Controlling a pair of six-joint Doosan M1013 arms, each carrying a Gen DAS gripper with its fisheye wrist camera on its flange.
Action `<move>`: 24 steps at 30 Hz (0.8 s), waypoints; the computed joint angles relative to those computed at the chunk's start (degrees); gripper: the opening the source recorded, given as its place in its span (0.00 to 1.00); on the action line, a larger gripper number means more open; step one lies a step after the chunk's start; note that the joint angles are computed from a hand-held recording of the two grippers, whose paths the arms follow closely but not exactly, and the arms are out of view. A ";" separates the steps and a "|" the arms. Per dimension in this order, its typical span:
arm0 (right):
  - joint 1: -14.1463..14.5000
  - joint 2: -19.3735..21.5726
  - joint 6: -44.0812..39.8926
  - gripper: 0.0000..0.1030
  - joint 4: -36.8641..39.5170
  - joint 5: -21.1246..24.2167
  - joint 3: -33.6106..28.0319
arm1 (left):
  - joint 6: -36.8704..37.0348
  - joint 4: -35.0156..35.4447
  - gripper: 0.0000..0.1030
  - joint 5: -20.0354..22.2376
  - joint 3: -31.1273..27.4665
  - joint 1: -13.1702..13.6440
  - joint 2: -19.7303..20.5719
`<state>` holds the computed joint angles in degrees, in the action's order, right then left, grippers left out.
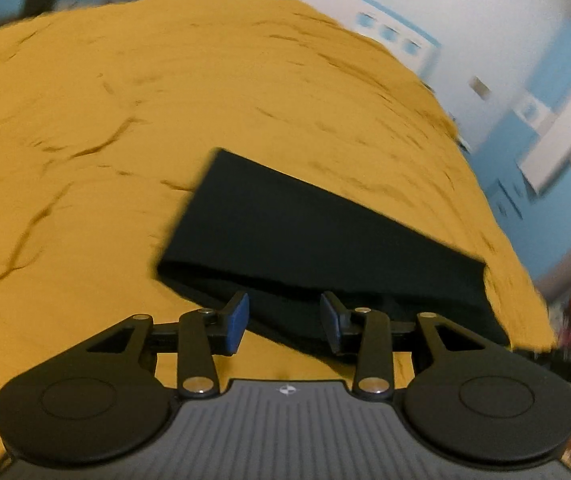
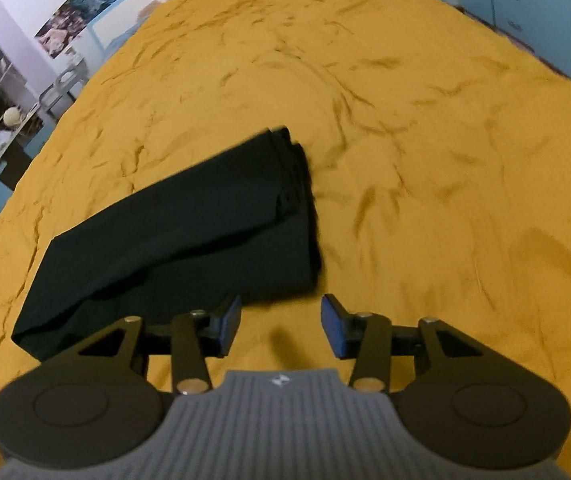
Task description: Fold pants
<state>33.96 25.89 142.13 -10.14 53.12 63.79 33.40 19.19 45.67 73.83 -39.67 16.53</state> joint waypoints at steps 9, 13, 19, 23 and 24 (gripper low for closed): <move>-0.38 -2.38 -1.11 0.42 1.40 -3.86 4.24 | 8.91 -0.65 0.44 3.79 -5.39 -3.78 5.34; -1.62 -3.05 0.88 0.45 4.28 -7.25 6.12 | 9.17 -0.46 0.44 5.54 -7.20 -4.32 7.42; -3.50 -3.01 5.59 0.46 11.64 -13.78 8.98 | 9.30 -0.33 0.40 7.20 -8.57 -4.35 8.72; -4.30 -2.70 10.46 0.48 15.37 -20.40 10.89 | 8.39 1.33 0.26 7.31 -8.61 -4.40 8.92; -4.36 -2.48 11.43 0.47 15.50 -21.14 10.88 | 8.18 1.52 0.19 7.21 -8.60 -4.35 8.93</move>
<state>29.60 23.41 153.56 5.36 31.99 74.67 41.58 20.71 52.89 65.23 -44.01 25.46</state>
